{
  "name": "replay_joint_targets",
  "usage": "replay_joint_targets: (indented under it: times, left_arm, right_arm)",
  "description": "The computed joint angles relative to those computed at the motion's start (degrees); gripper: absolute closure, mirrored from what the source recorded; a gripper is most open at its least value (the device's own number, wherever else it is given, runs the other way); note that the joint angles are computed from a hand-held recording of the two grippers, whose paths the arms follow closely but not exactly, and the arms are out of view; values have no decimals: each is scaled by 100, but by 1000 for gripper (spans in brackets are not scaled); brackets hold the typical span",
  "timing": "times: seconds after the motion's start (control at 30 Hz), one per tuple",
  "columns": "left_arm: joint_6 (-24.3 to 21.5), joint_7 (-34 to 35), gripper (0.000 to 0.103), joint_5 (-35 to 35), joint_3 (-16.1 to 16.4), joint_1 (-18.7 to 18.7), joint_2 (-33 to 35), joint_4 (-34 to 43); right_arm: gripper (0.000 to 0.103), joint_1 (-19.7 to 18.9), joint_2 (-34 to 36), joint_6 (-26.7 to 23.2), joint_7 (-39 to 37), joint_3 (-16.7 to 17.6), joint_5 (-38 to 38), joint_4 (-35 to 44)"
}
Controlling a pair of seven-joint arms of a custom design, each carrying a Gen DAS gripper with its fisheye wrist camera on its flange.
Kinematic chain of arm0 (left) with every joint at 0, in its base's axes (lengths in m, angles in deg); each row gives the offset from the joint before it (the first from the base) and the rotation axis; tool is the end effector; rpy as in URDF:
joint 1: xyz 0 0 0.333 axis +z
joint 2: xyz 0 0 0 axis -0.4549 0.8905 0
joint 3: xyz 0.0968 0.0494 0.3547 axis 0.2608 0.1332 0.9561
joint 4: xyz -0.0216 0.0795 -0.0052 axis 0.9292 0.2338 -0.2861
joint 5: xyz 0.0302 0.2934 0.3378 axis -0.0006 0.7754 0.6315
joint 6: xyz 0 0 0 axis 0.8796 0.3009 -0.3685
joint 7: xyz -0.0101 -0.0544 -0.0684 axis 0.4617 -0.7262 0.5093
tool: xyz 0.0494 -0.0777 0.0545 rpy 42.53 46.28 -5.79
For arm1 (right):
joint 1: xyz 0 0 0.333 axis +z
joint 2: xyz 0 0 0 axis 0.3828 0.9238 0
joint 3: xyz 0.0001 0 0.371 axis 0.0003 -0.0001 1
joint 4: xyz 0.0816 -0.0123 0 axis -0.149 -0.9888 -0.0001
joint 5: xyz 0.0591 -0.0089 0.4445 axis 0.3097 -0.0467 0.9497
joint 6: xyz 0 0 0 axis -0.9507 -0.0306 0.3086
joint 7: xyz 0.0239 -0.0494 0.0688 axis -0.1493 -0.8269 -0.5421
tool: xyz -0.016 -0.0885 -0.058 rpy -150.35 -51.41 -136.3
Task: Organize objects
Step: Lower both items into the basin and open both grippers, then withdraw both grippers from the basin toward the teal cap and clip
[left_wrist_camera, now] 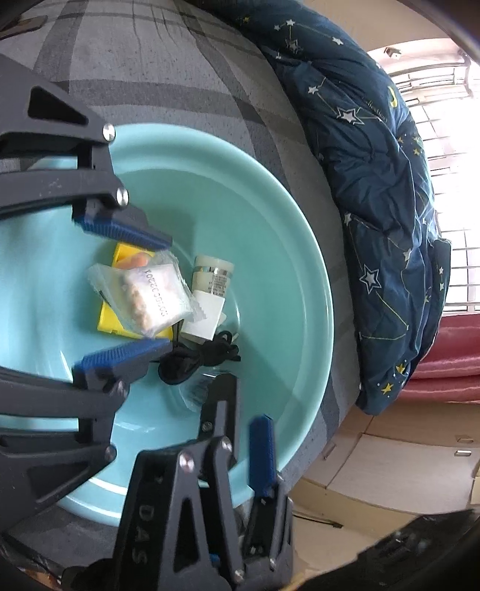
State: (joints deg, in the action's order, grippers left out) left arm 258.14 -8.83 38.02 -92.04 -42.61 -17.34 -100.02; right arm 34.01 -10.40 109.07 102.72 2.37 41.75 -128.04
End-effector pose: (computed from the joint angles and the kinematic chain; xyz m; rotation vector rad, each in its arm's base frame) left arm 0.4144 -0.3137 0.3451 -1.2613 2.4036 -0.7827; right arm 0.4256 0.2698 0.3937 -1.9711 1.7138 -0.5249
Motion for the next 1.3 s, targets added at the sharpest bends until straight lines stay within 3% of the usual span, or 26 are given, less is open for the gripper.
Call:
replay_joint_targets:
  times: [0.03, 0.1, 0.17, 0.23, 0.3, 0.5, 0.77, 1.0, 1.1, 1.3]
  left_arm:
    - [-60, -461, 28, 474, -7, 49, -11, 51]
    - [-104, -1000, 12, 1022, 0, 98, -26, 113]
    - [-144, -1707, 10, 1713, -9, 163, -55, 188]
    - [-187, -1920, 0, 1900, -10, 174, -80, 204]
    - [-190, -2225, 0, 2202, -21, 207, -119, 217]
    - [-257, -2473, 0, 2418, -80, 267, -274, 167]
    - [-135, -2283, 0, 2068, -311, 470, -735, -183]
    - [-30, -1736, 0, 1329, -569, 611, -1278, -611]
    - [-11, -1408, 0, 935, -504, 470, -1468, -799]
    - [58, -1113, 0, 458, -669, 480, -1889, -1143]
  right_arm:
    - [45, -38, -35, -45, 99, 45, -87, 6]
    - [24, -89, -82, -104, 286, 100, -229, 14]
    - [16, -95, -134, -93, 384, 108, -278, -12]
    - [12, -123, -182, -184, 489, 155, -369, -16]
    - [6, -138, -231, -251, 597, 187, -467, -24]
    - [3, -140, -388, -339, 742, 217, -567, -74]
    - [3, -131, -840, -367, 585, 365, -242, -313]
    - [3, -154, -1381, -446, 262, 617, 308, -584]
    - [3, -173, -1652, -483, 157, 760, 564, -719]
    - [3, -160, -2135, -580, -105, 967, 1104, -976]
